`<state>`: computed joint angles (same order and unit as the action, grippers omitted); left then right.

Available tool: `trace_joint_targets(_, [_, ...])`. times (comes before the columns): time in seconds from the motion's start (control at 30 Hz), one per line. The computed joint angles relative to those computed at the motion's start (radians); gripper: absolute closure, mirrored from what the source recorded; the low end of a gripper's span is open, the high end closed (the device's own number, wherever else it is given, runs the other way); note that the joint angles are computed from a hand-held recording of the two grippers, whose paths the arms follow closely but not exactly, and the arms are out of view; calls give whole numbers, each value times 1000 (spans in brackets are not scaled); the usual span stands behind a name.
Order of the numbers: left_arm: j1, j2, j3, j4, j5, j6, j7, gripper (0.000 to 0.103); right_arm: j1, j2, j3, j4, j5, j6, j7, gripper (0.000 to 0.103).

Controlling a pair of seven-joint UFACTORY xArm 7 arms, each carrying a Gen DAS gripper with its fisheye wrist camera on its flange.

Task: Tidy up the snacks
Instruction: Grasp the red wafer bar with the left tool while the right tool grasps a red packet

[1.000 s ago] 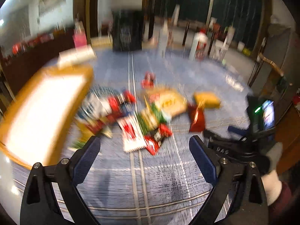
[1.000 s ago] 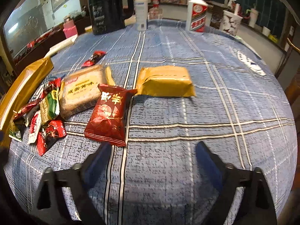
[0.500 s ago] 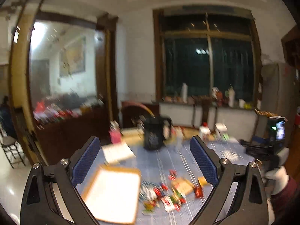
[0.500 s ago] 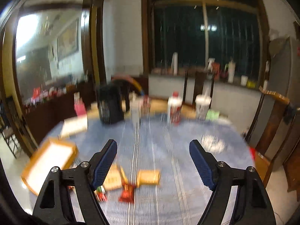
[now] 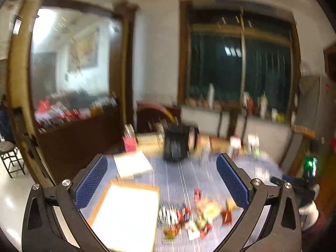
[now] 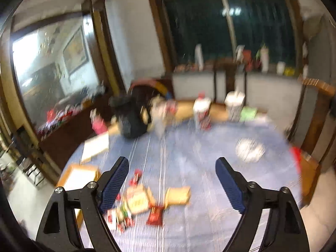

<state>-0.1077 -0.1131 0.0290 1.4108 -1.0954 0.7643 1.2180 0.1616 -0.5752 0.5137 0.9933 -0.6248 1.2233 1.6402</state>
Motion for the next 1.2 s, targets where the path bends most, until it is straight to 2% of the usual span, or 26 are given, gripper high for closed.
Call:
trace_joint_targets(0.07, [-14,36,-24,-59,38,2,39,0,24,19,-37,-144,21,-197,85,24])
trace_joint_targets(0.13, [-27,79,-49,-95,82,6,41,4,27,54,-64,-242,22,-374,154,27])
trace_joint_targets(0.2, [-36,138,-78,-108,151,26,5,25,10,120,-86,-301,13,-523,210,32])
trace_joint_targets(0.27, [-39,214,-105,-86,224,53,-67,31,-5,176,-89,-327,-11,-596,251,34])
trace_joint_targets(0.33, [-42,270,-128,-59,285,51,-109,31,-10,235,-97,-319,-34,-613,266,34])
trace_joint_targets(0.43, [-68,321,-159,-63,412,-26,-181,31,13,322,-127,-269,-47,-586,244,34])
trace_joint_targets(0.63, [-70,410,-202,-21,547,-65,-199,31,78,414,-193,-215,-93,-567,225,34])
trace_joint_targets(0.8, [-95,441,-204,-6,705,-81,-214,31,117,458,-244,-188,-110,-577,203,35])
trace_joint_targets(0.9, [-110,460,-205,-3,776,-84,-234,32,137,477,-260,-168,-118,-562,180,40])
trace_joint_targets(0.93, [-111,460,-206,-8,791,-85,-238,37,142,481,-265,-163,-118,-563,173,41])
trace_joint_targets(0.97, [-114,462,-208,-11,809,-81,-240,63,148,485,-270,-159,-114,-562,163,47])
trace_joint_targets(1.0, [-118,468,-207,-7,826,-67,-253,77,153,489,-273,-152,-107,-554,151,53])
trace_joint_targets(1.03, [-122,472,-205,-5,839,-63,-269,77,157,489,-276,-152,-105,-555,149,58])
trace_joint_targets(1.07, [-116,466,-212,-19,831,-82,-263,78,158,487,-280,-154,-102,-562,148,67])
trace_joint_targets(1.2, [-78,444,-239,-31,743,-77,-238,79,147,452,-288,-204,-124,-645,210,74])
